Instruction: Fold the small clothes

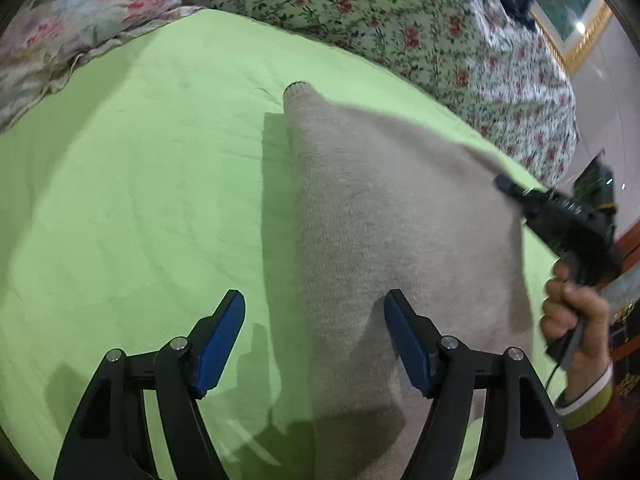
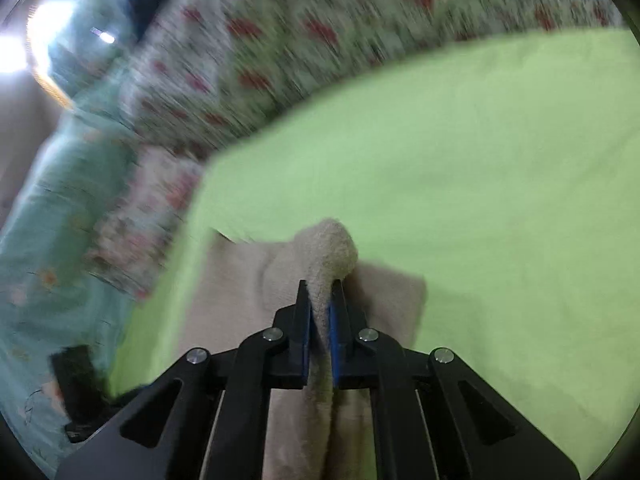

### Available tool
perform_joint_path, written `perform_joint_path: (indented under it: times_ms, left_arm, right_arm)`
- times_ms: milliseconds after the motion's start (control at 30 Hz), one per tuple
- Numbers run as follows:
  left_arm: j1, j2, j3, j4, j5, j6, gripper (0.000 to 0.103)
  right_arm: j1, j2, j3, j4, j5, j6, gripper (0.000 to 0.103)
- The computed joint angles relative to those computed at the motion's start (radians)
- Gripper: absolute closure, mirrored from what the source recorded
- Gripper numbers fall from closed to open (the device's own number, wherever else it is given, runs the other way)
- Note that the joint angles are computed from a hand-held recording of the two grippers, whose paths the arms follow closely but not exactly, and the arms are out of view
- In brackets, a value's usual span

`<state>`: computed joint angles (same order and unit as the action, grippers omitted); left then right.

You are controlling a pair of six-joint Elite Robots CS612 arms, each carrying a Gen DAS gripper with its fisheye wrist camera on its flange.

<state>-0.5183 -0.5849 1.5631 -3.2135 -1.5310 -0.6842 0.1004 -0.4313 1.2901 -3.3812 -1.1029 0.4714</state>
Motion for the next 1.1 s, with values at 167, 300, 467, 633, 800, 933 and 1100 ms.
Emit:
perform_joint_path:
  times_ms: [167, 300, 467, 633, 800, 933, 1100]
  left_arm:
    - [0.0, 0.014, -0.008, 0.011, -0.023, -0.028, 0.029]
    - [-0.011, -0.018, 0.041, -0.007, 0.002, -0.036, 0.029]
    - [-0.057, -0.079, 0.169, -0.083, 0.072, 0.015, 0.03]
    - [-0.125, -0.094, 0.265, -0.172, 0.168, 0.073, 0.03]
    - [-0.142, -0.066, 0.26, -0.18, 0.163, 0.082, 0.03]
    - [-0.134, -0.042, 0.235, -0.18, 0.173, 0.04, 0.035]
    - [-0.134, -0.027, 0.199, -0.139, 0.217, 0.045, 0.074]
  right_arm:
    - [-0.009, 0.022, -0.03, 0.177, 0.014, 0.007, 0.094]
    - [-0.014, 0.01, 0.023, 0.097, 0.03, 0.11, 0.086]
    - [-0.003, -0.082, 0.202, -0.037, 0.019, 0.073, 0.076]
    - [0.012, -0.138, 0.367, -0.16, 0.013, 0.043, 0.066]
    - [0.032, -0.142, 0.421, -0.152, 0.023, -0.024, 0.064]
    - [0.048, -0.13, 0.408, -0.116, 0.009, -0.071, 0.064]
    - [0.05, -0.116, 0.38, -0.103, 0.043, -0.072, 0.097]
